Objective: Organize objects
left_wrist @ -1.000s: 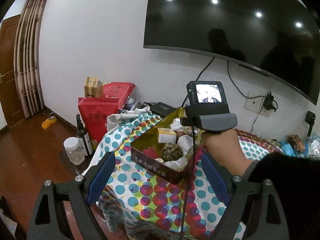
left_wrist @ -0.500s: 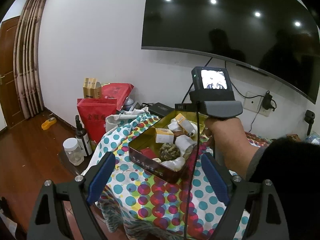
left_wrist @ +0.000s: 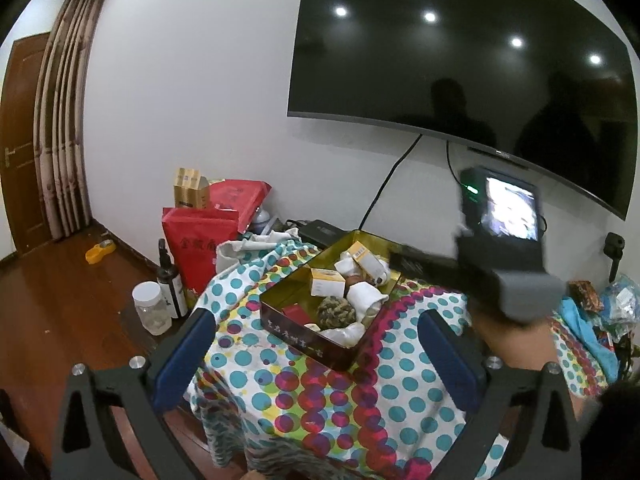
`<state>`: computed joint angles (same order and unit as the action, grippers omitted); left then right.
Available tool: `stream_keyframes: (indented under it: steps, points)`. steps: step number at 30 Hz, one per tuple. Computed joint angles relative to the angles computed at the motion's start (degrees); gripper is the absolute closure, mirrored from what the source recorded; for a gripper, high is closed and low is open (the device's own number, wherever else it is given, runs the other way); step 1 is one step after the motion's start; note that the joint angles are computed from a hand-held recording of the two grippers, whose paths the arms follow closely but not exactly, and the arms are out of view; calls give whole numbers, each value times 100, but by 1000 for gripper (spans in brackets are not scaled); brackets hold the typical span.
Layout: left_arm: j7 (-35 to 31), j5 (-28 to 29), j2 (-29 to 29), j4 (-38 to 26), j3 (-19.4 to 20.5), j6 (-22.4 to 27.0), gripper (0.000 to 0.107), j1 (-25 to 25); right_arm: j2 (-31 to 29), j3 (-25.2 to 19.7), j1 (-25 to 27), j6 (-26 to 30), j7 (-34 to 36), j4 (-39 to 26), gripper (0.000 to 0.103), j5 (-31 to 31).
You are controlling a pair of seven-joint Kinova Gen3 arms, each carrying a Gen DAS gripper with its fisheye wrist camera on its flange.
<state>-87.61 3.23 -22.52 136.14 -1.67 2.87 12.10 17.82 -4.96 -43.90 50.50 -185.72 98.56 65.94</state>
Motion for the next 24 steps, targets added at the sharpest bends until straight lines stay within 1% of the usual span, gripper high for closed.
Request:
stream_keyframes:
  steps: [2, 4, 7, 8, 9, 10, 11, 13, 15, 16, 18, 21, 24]
  points:
    - [58, -74, -188, 59, 239, 51, 4, -274, -205, -77, -198, 201, -274, 343, 5, 161]
    - [24, -44, -378, 97, 253, 127, 4, -304, -383, -235, -400, 539, -560, 645, 5, 393]
    - [84, -47, -772, 70, 475, 497, 4, -557, -610, -586, -656, 1208, -771, 915, 1, 435]
    - [117, -27, -940, 66, 620, 624, 4, -726, -684, -706, -740, 1414, -884, 984, 1, 399]
    - [176, -76, -1122, 58, 776, 755, 4, -903, -776, -824, -813, 1540, -1055, 1077, 0, 392]
    - [227, -121, -1296, 60, 825, 863, 4, -974, -872, -944, -880, 1629, -1244, 1178, 0, 383]
    - [221, -77, -1427, 52, 768, 985, 4, -942, -949, -1060, -931, 1701, -1340, 1242, 0, 335]
    - [177, 12, -1653, 55, 497, 1187, 4, -717, -1006, -1263, -1061, 1968, -1412, 1269, 0, 232]
    - [286, -90, -1947, 115, 506, 1256, 4, -775, -1065, -1460, -1251, 2244, -1500, 1328, 0, 178]
    - [253, -118, -2132, 150, 458, 1275, 4, -709, -1066, -1538, -1342, 2417, -1518, 1318, 0, 123]
    - [99, -43, -2347, 104, 249, 1461, 4, -420, -1128, -1680, -1524, 2690, -1612, 1349, 0, 6]
    - [7, -22, -2540, 33, 282, 1696, 4, -291, -1196, -1819, -1697, 3014, -1701, 1340, 0, -192]
    - [31, 59, -2558, -41, 376, 1990, 4, -328, -1225, -1929, -1861, 3417, -1728, 1293, 0, -284]
